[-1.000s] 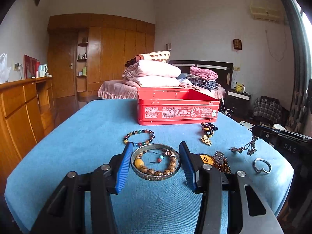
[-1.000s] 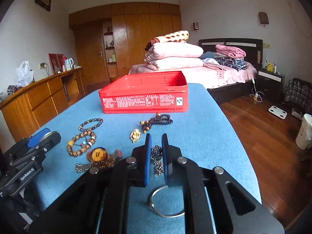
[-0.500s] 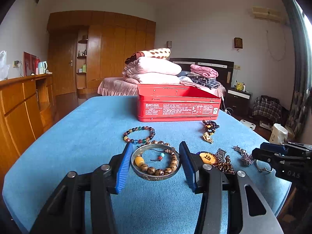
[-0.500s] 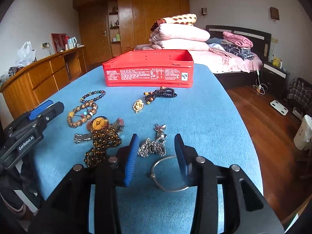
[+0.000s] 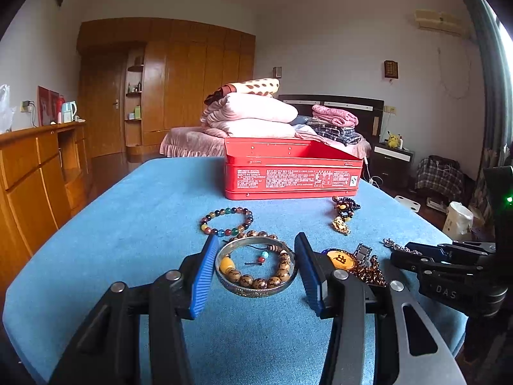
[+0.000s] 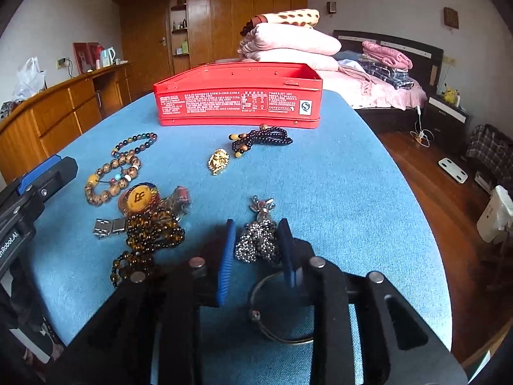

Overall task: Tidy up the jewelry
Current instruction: 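Grasp the silver bangle with the left tool while the right tool lifts the chain, then drop the bangle and chain into the red tin with both tools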

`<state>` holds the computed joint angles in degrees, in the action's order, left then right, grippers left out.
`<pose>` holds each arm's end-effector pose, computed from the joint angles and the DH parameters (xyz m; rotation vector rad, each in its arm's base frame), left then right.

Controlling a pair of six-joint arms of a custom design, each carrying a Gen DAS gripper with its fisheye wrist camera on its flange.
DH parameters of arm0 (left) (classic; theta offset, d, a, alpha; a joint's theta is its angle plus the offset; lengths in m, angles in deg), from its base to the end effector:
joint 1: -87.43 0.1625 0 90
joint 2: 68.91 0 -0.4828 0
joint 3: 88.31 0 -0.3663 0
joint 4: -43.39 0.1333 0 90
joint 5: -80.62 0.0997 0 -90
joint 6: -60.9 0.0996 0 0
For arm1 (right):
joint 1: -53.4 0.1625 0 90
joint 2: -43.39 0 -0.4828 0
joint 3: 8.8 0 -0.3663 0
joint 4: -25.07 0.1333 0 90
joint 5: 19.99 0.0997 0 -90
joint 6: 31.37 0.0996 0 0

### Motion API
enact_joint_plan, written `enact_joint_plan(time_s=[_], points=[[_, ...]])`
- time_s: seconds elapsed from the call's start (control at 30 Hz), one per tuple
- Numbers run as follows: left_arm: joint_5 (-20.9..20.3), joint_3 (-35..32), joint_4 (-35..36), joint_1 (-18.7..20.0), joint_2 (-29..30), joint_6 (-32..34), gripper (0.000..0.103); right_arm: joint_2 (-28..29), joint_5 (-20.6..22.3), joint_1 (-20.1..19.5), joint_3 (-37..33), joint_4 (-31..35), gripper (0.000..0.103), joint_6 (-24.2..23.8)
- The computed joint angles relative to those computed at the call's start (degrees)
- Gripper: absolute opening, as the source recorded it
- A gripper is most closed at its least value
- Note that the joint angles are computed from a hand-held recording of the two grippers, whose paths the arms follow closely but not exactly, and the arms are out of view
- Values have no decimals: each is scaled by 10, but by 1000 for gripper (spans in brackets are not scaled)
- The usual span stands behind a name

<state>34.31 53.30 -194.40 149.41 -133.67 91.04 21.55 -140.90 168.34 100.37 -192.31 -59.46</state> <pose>-0.0047 -0.4391 0.3132 0.4713 2.0192 -1.4055 0.3260 -0.5063 -0.0251 0.8742 -2.3060 0.8753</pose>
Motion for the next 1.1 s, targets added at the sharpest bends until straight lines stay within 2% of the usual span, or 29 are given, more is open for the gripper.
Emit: enact_joint_plan(time_s=[0.03, 0.27, 0.57, 0.73, 0.87, 1.0, 1.1], points=[[0, 0, -1, 0, 0, 2, 49, -1, 0, 0, 0, 1, 21, 3], [-4, -14, 15, -4, -10, 5, 49, -19, 26, 6, 2, -20, 20, 1], [-38, -86, 108, -14, -41, 12, 49, -51, 64, 18, -52, 18, 20, -16], [-43, -161, 120, -16, -23, 48, 49, -50, 90, 21, -123, 58, 20, -27], [-56, -230, 156, 0, 4, 53, 49, -34, 110, 15, -191, 96, 20, -25], [-77, -305, 244, 29, 30, 28, 49, -5, 120, 3, -275, 164, 20, -16], [-74, -352, 294, 46, 53, 20, 49, 23, 120, -10, -339, 221, 20, -3]])
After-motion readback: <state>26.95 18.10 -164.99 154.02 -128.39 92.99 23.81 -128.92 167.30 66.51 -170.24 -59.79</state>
